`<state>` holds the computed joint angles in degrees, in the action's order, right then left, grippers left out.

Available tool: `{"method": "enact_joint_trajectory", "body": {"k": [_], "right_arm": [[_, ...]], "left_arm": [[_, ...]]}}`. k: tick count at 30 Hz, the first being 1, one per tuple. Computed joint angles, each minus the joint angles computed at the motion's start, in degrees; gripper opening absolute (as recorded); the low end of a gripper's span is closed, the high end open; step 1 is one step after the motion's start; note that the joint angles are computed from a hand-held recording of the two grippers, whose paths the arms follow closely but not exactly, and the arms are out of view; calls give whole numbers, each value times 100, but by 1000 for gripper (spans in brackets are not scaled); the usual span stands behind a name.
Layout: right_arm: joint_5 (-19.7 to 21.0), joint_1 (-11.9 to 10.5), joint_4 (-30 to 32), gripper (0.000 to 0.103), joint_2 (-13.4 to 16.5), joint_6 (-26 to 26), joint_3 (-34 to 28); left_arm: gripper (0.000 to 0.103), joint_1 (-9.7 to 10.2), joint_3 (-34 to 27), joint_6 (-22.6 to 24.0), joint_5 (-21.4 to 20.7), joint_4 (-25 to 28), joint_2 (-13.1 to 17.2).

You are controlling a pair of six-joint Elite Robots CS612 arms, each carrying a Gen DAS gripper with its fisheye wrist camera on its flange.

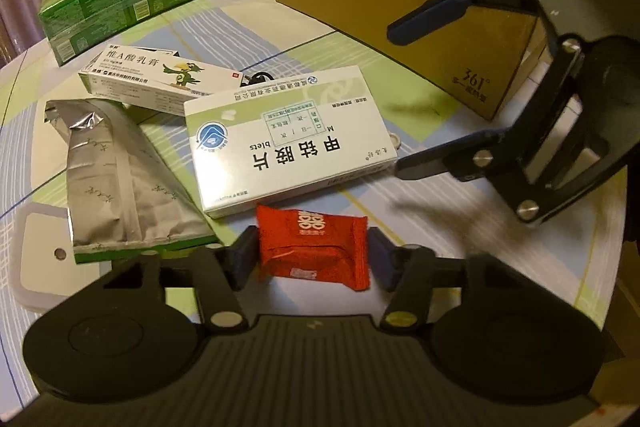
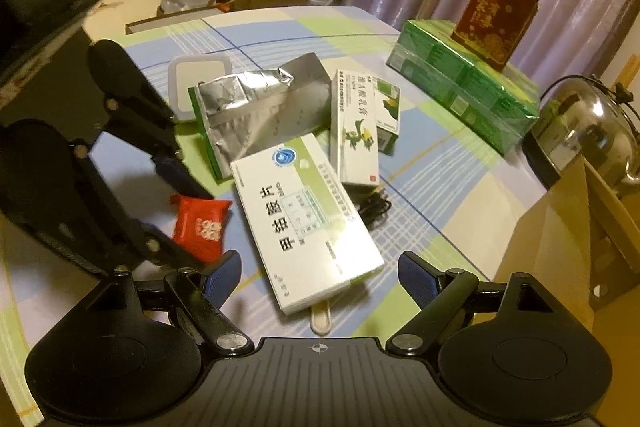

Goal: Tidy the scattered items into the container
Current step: 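Grasp the red candy packet with the left tool while the right tool grasps the white medicine box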

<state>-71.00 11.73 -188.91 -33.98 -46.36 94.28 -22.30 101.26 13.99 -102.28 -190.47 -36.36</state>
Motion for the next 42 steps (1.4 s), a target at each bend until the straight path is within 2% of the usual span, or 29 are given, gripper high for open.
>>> {"method": "enact_joint_trajectory", "body": {"k": [4, 10, 14, 16, 19, 22, 27, 30, 33, 36, 41, 42], "right_arm": [[-40, 69, 175, 84, 58, -300, -136], [-301, 186, 345, 84, 224, -891, -396], [-436, 233, 590, 84, 340, -1024, -631], [-412, 241, 734, 73, 364, -884, -714], [-394, 253, 678, 69, 335, -713, -675], [-401, 246, 641, 68, 220, -321, -514], [-336, 110, 730, 68, -158, 1374, 44], [-581, 45, 540, 68, -336, 2093, 481], [-914, 22, 323, 68, -429, 2386, 820], [-973, -12, 190, 68, -451, 2623, 989], [-947, -15, -126, 69, -423, 2484, 1112], [-953, -12, -149, 70, -415, 2480, 1114]], "left_arm": [[38, 5, 153, -12, 85, -45, -89], [38, 68, 419, -373, 199, -293, -178], [38, 100, 536, -638, 302, -497, -192], [38, 105, 568, -746, 343, -555, -189], [38, 92, 605, -796, 391, -607, -178], [38, 84, 618, -848, 419, -665, -170], [38, 38, 649, -861, 496, -734, -170], [38, -28, 707, -818, 588, -761, -199], [38, -103, 777, -788, 644, -829, -221], [39, -181, 838, -775, 679, -920, -221], [45, -287, 885, -729, 834, -931, -229], [49, -312, 889, -683, 909, -893, -239]]}}
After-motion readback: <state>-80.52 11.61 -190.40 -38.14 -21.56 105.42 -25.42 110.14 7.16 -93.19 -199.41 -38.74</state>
